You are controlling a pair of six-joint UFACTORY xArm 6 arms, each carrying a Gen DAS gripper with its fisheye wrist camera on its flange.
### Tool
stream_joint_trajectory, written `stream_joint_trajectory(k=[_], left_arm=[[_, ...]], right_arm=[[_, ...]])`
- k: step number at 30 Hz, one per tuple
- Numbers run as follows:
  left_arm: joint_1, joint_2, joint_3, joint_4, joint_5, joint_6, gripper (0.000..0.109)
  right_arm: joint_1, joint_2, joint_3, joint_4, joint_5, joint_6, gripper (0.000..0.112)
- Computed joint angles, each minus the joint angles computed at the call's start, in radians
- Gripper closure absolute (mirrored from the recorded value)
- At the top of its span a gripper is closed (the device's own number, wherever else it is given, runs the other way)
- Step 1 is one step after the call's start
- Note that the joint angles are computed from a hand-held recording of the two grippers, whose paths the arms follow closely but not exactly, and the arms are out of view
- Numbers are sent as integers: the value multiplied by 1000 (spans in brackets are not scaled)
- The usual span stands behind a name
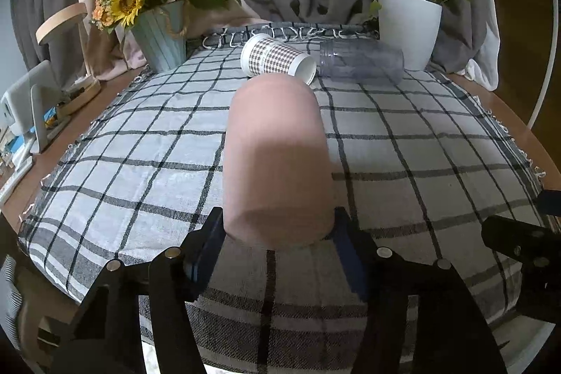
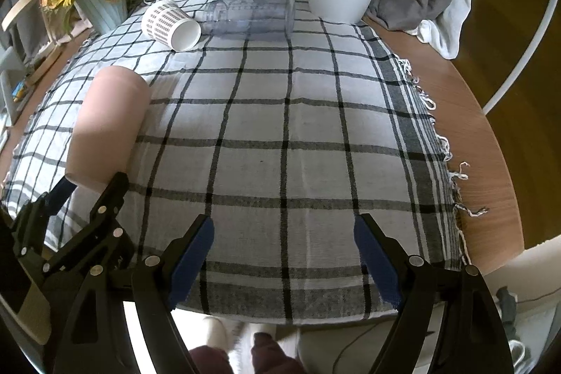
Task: Flip cup upside down
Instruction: 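Lower the pink cup onto the cloth, rim down, with the right gripper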
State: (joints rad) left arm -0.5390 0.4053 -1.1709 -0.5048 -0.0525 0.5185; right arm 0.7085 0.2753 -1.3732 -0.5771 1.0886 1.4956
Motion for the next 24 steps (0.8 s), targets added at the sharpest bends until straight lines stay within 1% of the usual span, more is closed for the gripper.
stream_joint_trajectory(k=[1,3,6,8,9,10,11,12,15,16,18,24], left_arm=[[3,-5,0,8,9,-6,48],[0,-15,-9,-50,27,45,48],[6,-31,-20,-47,45,52,48],[15,-36,-38,-10,71,19,48],[25,-36,-52,49,92,-34,48],[33,-34,-75,74,122,-62,48],[37,-29,-101,68,147,-60,48],[43,-22,-128,89,169,-79,48],[57,4,-208,87,238,-86,49],[60,11,-229,75,252,-76,49],[68,32,-279,120,278,-115,49],[85,105,-435,158,375,-151,51]], right_arm=[[-1,-3,3,1,0,-1,30],[-3,-7,6,3,-6,2,30],[-8,-19,13,3,-21,9,30],[-12,-27,15,-4,-30,16,30],[-14,-30,12,-11,-35,19,30],[-17,-33,9,-20,-40,23,30],[-19,-35,7,-27,-44,28,30],[-23,-37,3,-37,-51,32,30],[-39,-43,-4,-63,-81,49,30],[-44,-42,-9,-67,-88,52,30],[-55,-42,-16,-77,-107,60,30],[-93,-14,-79,-118,-128,58,30]])
